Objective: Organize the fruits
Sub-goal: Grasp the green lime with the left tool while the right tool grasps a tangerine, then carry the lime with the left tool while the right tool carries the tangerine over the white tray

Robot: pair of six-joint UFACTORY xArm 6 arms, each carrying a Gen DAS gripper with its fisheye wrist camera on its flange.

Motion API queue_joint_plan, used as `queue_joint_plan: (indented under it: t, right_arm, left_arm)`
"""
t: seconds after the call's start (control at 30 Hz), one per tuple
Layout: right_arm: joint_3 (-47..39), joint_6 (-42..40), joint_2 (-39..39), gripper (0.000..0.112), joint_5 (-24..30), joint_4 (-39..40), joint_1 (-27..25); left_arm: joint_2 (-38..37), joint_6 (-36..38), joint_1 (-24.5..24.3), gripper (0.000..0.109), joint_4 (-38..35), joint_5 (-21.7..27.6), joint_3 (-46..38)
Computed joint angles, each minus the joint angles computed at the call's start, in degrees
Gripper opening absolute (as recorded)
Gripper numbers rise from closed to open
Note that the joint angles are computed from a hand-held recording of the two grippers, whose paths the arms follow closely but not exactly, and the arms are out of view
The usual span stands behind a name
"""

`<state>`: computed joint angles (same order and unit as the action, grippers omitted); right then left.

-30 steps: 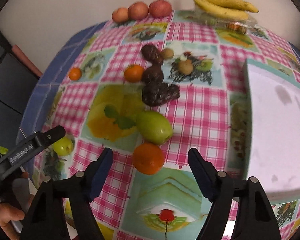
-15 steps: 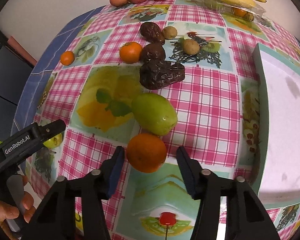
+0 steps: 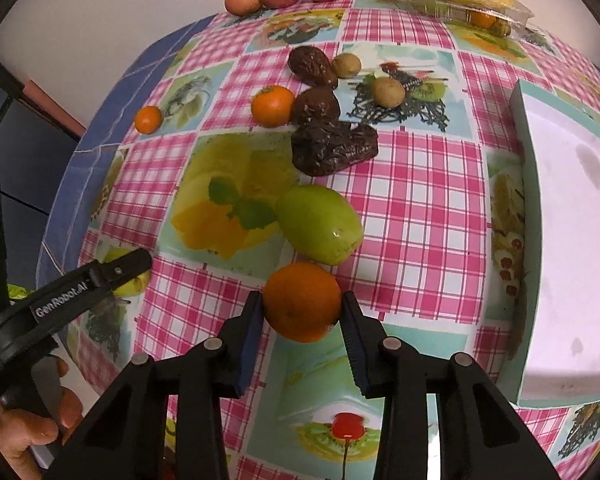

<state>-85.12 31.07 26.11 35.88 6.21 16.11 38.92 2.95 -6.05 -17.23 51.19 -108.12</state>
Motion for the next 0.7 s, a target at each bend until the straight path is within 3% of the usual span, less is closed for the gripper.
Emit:
queue_joint_plan:
  t: [0.27, 0.43, 0.6, 0.7]
  right_arm:
    - [4.96, 5.15, -6.42, 0.040, -3.17, -5.01, -1.57]
    - [5.59, 14.43, -9.34, 0.040, 1.12, -16.94, -4.35]
    - [8.68, 20.42, -12.74, 0.040, 3.69, -21.15, -8.65]
    - [9.24, 22.70, -13.78, 0.040, 6.25, -23.73, -11.08]
  left_arm:
    - [-2.08, 3.49, -2.56, 0.053, -1.79, 0.05, -0.96]
    - [0.22, 3.99, -5.31, 0.053, -0.52, 2.94, -6.59]
    - [2.82, 5.30, -8.69, 0.053, -0.13, 5.96, -12.35]
    - [6.57, 5.93, -10.86, 0.053, -0.65, 10.19, -19.21]
